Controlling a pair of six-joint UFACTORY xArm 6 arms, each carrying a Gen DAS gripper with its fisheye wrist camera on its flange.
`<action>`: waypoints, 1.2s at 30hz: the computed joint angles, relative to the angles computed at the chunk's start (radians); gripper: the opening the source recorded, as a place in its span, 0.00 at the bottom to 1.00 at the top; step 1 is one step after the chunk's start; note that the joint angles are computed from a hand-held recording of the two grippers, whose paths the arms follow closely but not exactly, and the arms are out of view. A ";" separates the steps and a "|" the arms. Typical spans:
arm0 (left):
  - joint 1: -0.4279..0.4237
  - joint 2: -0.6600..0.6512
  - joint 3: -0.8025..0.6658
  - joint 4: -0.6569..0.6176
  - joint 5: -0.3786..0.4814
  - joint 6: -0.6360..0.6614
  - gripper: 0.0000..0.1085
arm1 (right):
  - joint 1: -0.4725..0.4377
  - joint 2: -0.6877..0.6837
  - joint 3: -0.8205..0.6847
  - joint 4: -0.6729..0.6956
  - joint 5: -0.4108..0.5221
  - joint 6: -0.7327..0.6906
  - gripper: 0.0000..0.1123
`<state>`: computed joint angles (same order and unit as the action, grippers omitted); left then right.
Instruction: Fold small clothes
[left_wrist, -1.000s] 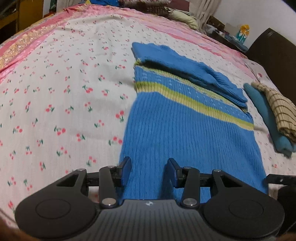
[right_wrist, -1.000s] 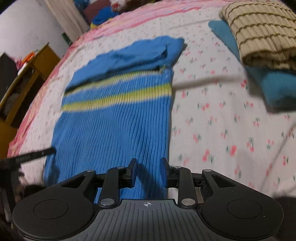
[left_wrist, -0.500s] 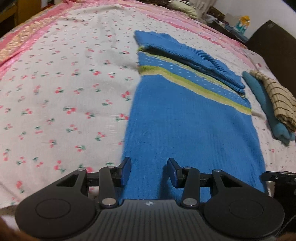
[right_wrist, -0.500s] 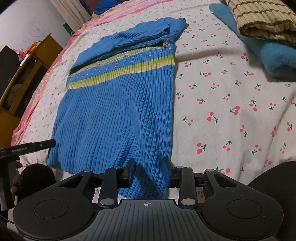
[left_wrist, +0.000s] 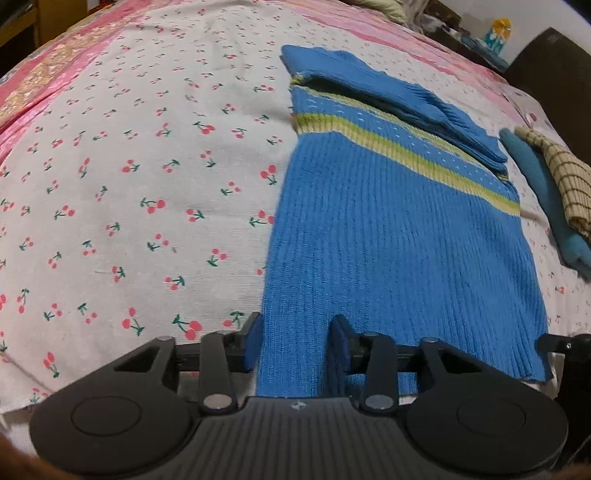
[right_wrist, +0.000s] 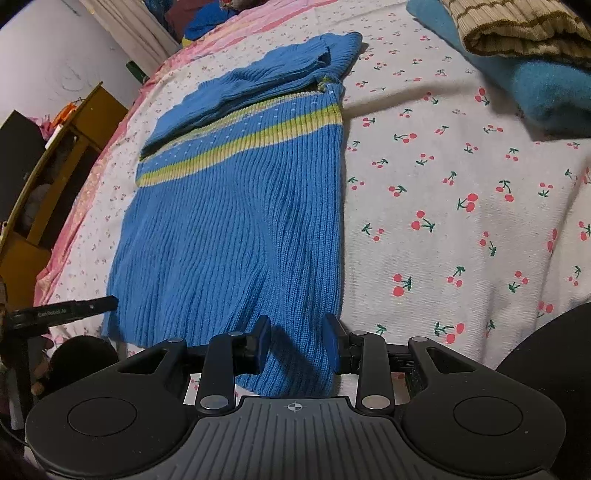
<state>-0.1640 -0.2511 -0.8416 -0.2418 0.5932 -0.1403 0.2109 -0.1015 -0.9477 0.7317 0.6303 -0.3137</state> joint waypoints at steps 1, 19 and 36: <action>0.000 0.001 -0.002 -0.017 0.004 0.016 0.29 | -0.001 -0.001 0.002 0.004 0.000 -0.002 0.26; -0.004 -0.017 0.022 -0.197 -0.048 0.125 0.15 | -0.016 -0.007 0.013 0.215 -0.020 -0.115 0.05; 0.004 0.011 -0.002 -0.209 -0.017 0.136 0.14 | -0.010 0.014 0.004 0.205 -0.006 -0.117 0.05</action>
<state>-0.1595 -0.2403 -0.8431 -0.4506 0.5757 -0.0042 0.2005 -0.0876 -0.9436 0.9368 0.6239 -0.4307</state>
